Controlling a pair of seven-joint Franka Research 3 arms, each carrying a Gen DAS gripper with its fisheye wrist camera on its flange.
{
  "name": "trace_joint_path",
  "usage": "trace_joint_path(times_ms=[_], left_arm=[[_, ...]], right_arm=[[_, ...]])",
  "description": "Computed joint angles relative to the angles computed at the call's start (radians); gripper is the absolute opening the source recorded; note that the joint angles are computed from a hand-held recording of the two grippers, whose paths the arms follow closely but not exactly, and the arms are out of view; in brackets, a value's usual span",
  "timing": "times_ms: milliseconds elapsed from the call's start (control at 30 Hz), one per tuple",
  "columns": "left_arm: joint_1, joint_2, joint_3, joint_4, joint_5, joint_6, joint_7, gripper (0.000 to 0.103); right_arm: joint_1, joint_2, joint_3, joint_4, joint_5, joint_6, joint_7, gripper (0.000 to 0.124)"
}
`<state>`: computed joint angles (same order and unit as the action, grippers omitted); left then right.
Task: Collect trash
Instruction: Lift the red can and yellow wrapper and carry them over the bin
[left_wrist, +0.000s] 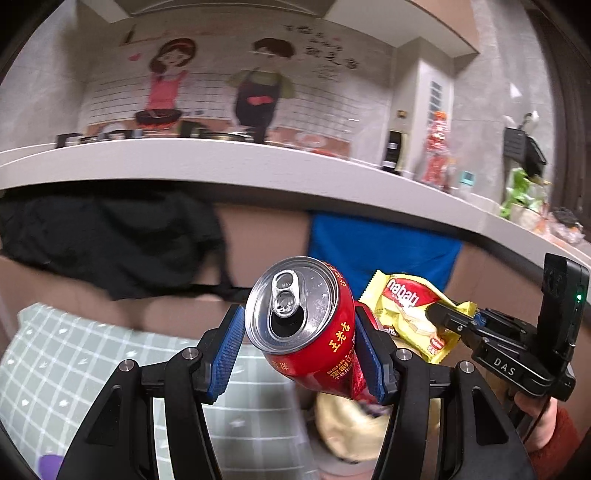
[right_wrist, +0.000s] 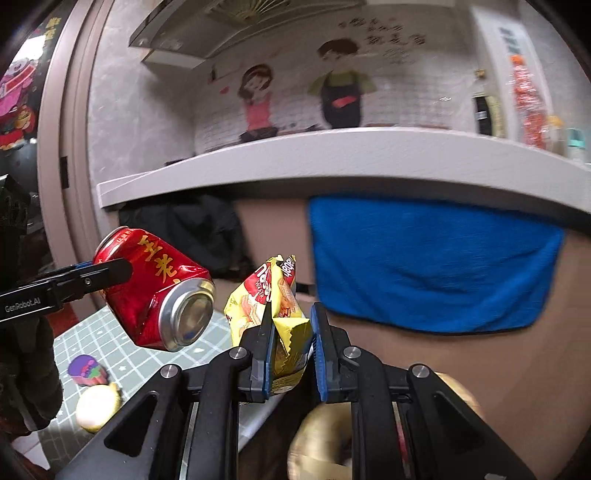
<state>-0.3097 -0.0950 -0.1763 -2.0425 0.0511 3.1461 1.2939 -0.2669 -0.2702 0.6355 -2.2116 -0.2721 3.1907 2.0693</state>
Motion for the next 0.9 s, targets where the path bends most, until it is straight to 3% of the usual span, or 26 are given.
trace_joint_path(times_ms=[200, 467, 900], left_arm=[[-0.029, 0.102, -0.053, 0.117, -0.002, -0.003, 0.037, 0.058], [-0.029, 0.194, -0.103, 0.207, 0.137, -0.029, -0.058, 0.058], [-0.034, 0.268, -0.106, 0.255, 0.216, -0.085, -0.127, 0.058]], right_arm=[[0.029, -0.120, -0.105, -0.108, 0.083, 0.004, -0.038, 0.016], [-0.002, -0.200, -0.126, -0.193, 0.181, 0.014, -0.101, 0.016], [0.022, -0.134, -0.145, -0.219, 0.296, 0.044, -0.182, 0.016]])
